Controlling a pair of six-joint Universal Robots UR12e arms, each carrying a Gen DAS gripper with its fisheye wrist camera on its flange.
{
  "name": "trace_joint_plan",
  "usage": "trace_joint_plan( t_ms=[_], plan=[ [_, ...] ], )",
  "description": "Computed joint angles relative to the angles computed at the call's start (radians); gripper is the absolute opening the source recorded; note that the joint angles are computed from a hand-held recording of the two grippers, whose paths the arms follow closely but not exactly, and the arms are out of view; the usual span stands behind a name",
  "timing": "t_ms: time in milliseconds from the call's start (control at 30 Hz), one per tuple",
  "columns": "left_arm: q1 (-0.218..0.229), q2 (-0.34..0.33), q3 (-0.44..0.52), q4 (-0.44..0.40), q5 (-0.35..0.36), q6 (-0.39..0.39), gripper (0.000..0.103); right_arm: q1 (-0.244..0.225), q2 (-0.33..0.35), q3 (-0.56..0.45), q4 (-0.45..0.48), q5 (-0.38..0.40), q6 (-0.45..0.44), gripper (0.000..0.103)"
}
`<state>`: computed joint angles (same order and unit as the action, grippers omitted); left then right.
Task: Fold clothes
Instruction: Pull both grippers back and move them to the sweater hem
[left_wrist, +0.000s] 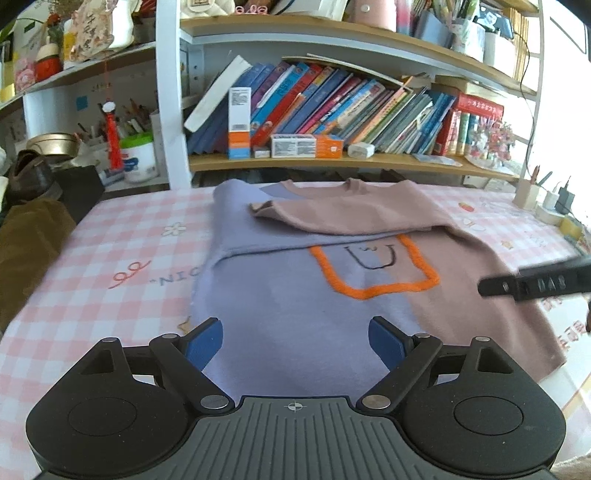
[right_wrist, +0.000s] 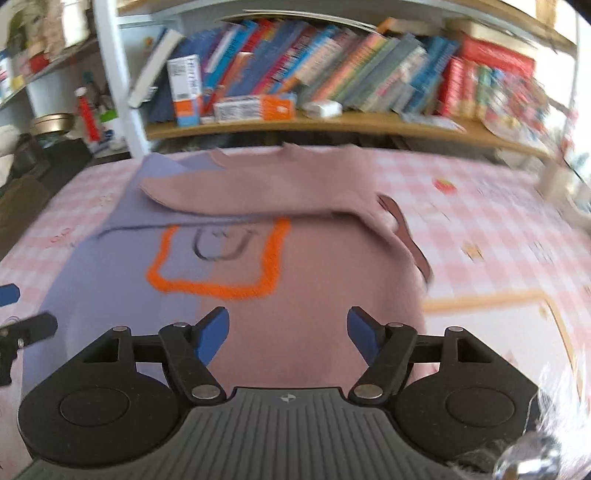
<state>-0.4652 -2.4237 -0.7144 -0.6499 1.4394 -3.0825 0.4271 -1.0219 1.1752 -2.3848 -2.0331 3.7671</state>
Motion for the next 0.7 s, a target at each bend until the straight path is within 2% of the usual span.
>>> trace_joint_plan(
  t_ms=[100,300,700],
  plan=[
    [-0.007,-0.009,0.015,-0.007,-0.006,-0.028,0.089,0.006,-0.029,0.042,0.002,-0.018,0.012,0.070],
    [-0.034,-0.009,0.025,-0.034,0.005,-0.009,0.089,0.006,-0.087,0.124,-0.007,-0.036,0.051,0.072],
    [-0.079,0.056,-0.069,-0.091,0.043,0.017,0.089,0.012,-0.201,0.283,-0.016,0.005,0.129,0.073]
  ],
)
